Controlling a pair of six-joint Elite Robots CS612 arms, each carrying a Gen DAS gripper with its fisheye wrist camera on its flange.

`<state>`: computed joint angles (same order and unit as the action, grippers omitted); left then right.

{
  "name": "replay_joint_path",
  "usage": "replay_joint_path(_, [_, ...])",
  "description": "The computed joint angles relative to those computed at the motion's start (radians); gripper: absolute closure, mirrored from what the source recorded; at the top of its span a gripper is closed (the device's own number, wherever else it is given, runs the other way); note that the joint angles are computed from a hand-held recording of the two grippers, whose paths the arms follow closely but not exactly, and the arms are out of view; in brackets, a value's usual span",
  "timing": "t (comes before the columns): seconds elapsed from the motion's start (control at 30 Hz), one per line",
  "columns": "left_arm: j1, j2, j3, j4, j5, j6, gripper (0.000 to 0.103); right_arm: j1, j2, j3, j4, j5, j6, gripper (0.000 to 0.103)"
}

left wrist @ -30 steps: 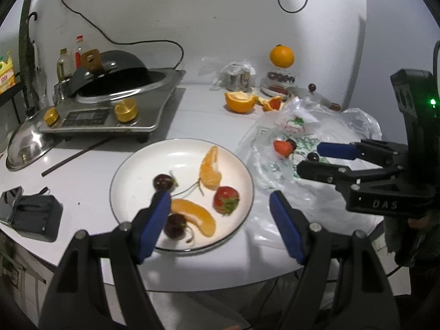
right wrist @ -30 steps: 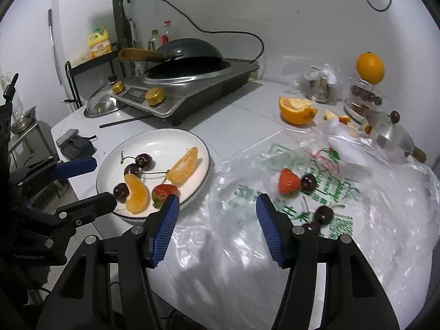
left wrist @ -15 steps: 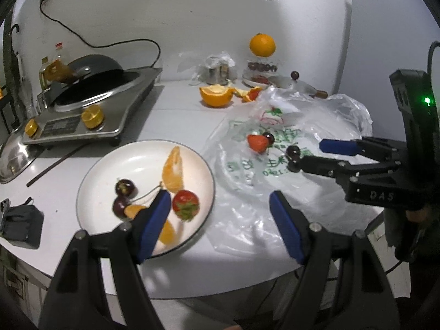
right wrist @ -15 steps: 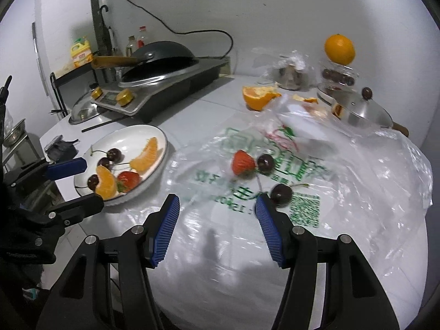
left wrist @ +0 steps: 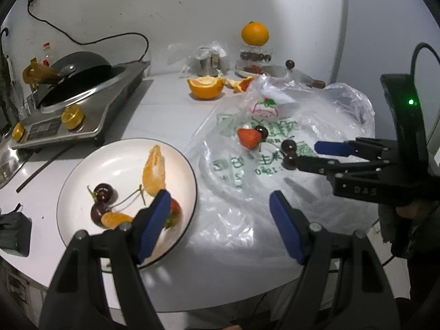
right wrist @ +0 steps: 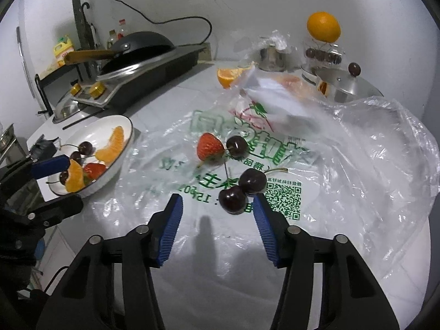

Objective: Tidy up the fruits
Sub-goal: 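Move both open grippers from the plate back over the plastic bag, then grasp a dark cherry on the bag with the right gripper, then lift the cherry with the right gripper while the left grasps another dark cherry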

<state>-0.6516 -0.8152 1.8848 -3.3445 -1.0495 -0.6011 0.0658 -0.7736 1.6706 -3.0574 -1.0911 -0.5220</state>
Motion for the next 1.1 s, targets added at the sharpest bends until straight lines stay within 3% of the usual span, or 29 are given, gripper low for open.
replay_joint_path(0.43, [0.018,0.017,-0.018,-0.003,-0.037,0.011,0.028,0.025,0.034,-0.059,0.08,-0.086,0.023,0.058])
replay_joint_path(0.63, [0.018,0.016,-0.019,0.0,-0.037,0.015,0.028,0.032,0.041,-0.069,0.087,-0.11,0.021,0.073])
replay_joint_path(1.1, [0.001,0.023,-0.063,0.044,-0.034,0.045,0.028,-0.016,0.003,-0.017,0.031,-0.004,0.0,0.074])
